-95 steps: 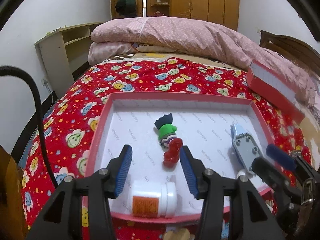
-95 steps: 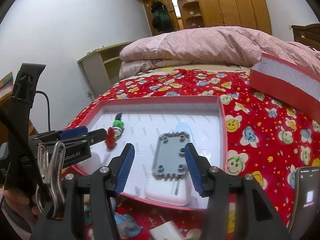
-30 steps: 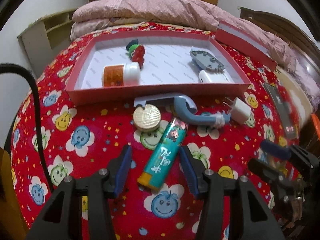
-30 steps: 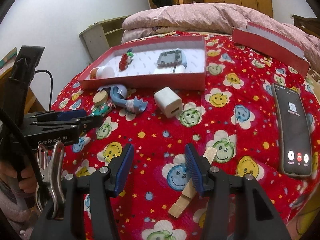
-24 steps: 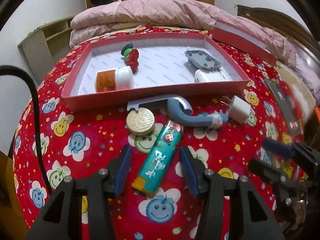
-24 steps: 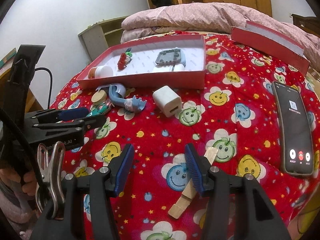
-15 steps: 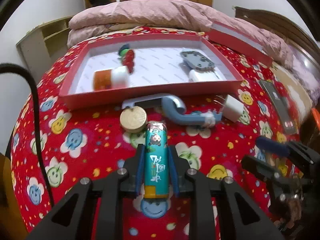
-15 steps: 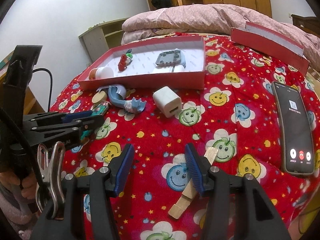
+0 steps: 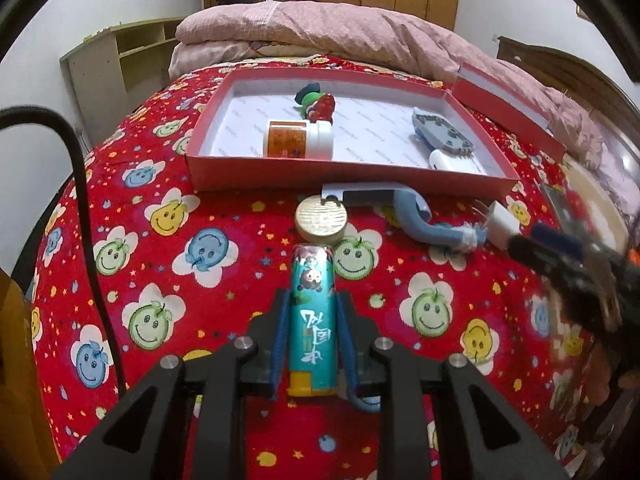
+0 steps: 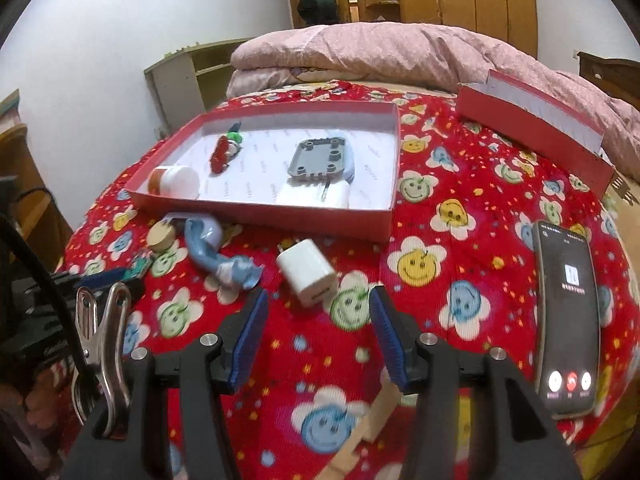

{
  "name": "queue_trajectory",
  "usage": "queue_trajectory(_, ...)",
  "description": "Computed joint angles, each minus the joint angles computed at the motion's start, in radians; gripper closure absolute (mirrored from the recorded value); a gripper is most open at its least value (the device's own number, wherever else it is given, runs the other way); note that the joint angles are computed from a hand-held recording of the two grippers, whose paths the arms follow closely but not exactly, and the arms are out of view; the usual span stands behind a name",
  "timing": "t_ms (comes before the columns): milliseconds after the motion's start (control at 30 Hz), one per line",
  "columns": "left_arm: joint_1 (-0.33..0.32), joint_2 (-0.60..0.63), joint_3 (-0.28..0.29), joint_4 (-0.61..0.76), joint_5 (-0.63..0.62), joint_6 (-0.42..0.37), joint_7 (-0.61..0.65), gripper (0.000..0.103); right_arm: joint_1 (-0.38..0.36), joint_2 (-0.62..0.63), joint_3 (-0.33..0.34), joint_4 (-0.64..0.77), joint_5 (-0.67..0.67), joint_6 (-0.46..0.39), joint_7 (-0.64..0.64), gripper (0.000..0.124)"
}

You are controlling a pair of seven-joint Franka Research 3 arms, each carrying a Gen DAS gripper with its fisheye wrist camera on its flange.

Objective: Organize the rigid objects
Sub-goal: 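Grasp the teal printed tube with the left tool while the right tool grasps the white charger plug, then lift and carry the teal tube and white charger over the tray with both tools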

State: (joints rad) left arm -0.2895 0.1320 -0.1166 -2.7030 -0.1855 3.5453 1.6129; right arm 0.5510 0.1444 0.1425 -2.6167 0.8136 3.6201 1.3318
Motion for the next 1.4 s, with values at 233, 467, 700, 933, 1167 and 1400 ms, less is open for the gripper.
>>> queue_trajectory(233, -0.004, 0.007, 0.002, 0.001, -0.004, 0.015, 0.005, 0.079, 0.030, 0.064, -0.028, 0.087, 0.079, -0.019, -0.111, 0.078)
queue_trajectory(467, -0.016, 0.015, 0.001, 0.002, -0.034, 0.034, 0.025, 0.079, 0.018, 0.070, -0.022, 0.072, 0.036, -0.016, -0.061, 0.096)
queue_trajectory(700, -0.017, 0.025, 0.000, 0.004, -0.031, 0.053, 0.027, 0.079, 0.016, 0.048, -0.002, 0.021, 0.007, 0.013, 0.023, 0.096)
queue_trajectory(933, 0.071, 0.003, -0.023, -0.009, 0.146, 0.033, -0.121, 0.079, 0.021, 0.054, 0.011, 0.000, -0.005, 0.057, 0.071, 0.096)
queue_trajectory(1167, 0.078, -0.034, -0.020, -0.014, 0.146, 0.033, -0.132, 0.079, -0.006, 0.053, 0.018, -0.027, -0.094, 0.080, 0.156, 0.096)
queue_trajectory(1400, 0.087, -0.052, -0.022, 0.019, 0.129, 0.009, -0.126, 0.079, -0.014, 0.050, 0.017, -0.039, -0.133, 0.090, 0.194, 0.096)
